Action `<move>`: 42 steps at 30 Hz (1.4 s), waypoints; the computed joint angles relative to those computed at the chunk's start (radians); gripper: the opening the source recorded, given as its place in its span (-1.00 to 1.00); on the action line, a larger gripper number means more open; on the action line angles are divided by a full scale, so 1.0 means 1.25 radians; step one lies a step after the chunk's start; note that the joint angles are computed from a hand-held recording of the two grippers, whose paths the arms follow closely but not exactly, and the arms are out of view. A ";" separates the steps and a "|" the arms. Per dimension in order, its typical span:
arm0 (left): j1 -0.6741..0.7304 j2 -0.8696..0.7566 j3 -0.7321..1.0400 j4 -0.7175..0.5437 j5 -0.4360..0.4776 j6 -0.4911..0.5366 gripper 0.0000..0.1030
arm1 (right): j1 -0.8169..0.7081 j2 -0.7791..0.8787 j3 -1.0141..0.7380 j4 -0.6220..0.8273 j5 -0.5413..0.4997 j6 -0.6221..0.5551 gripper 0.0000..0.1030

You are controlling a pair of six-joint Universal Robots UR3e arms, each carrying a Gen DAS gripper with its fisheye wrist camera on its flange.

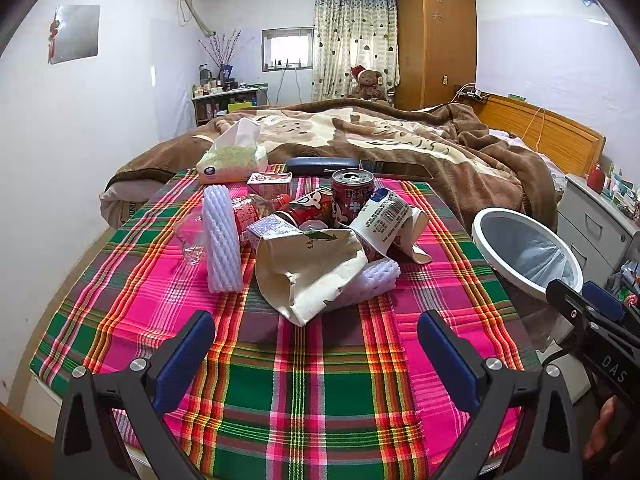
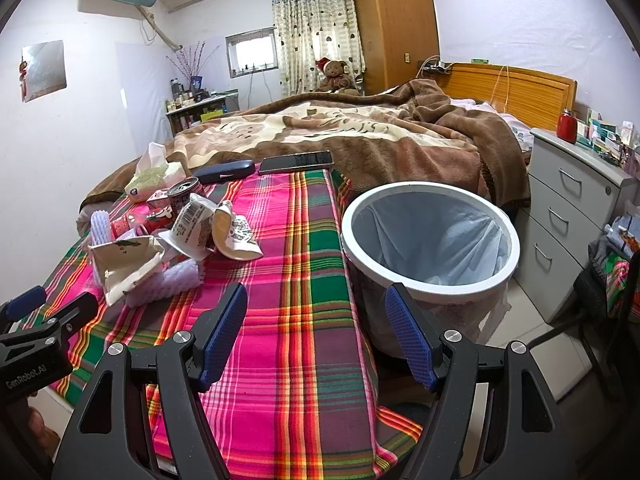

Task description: Collect trash

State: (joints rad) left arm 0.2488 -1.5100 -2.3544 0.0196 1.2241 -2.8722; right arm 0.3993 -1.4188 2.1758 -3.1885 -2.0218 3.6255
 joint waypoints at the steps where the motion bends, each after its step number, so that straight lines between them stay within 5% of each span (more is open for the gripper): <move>1: 0.001 0.001 0.001 -0.002 0.000 0.000 1.00 | 0.000 -0.001 0.000 0.002 0.000 0.000 0.42; 8: 0.019 0.006 -0.002 -0.008 -0.015 0.014 1.00 | -0.008 0.006 -0.003 0.002 0.014 0.001 0.42; 13: 0.111 0.020 0.002 -0.079 -0.106 0.065 1.00 | -0.011 0.052 -0.040 -0.004 0.053 -0.013 0.42; 21: 0.224 -0.082 0.092 -0.121 -0.135 0.109 0.99 | -0.036 0.179 -0.178 0.005 0.223 -0.022 0.42; 31: 0.274 -0.232 0.277 -0.221 -0.153 0.129 0.91 | -0.018 0.286 -0.345 0.061 0.309 -0.009 0.41; 39: 0.238 -0.339 0.438 -0.313 -0.174 0.138 0.72 | -0.025 0.346 -0.434 0.092 0.387 0.010 0.30; 42: 0.224 -0.371 0.497 -0.367 -0.186 0.141 0.64 | -0.023 0.367 -0.472 0.124 0.391 0.023 -0.08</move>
State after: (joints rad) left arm 0.5292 -1.9735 -1.7335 -0.4396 0.9921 -2.6957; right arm 0.3709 -0.9598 1.5853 -3.0333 -1.5333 3.6538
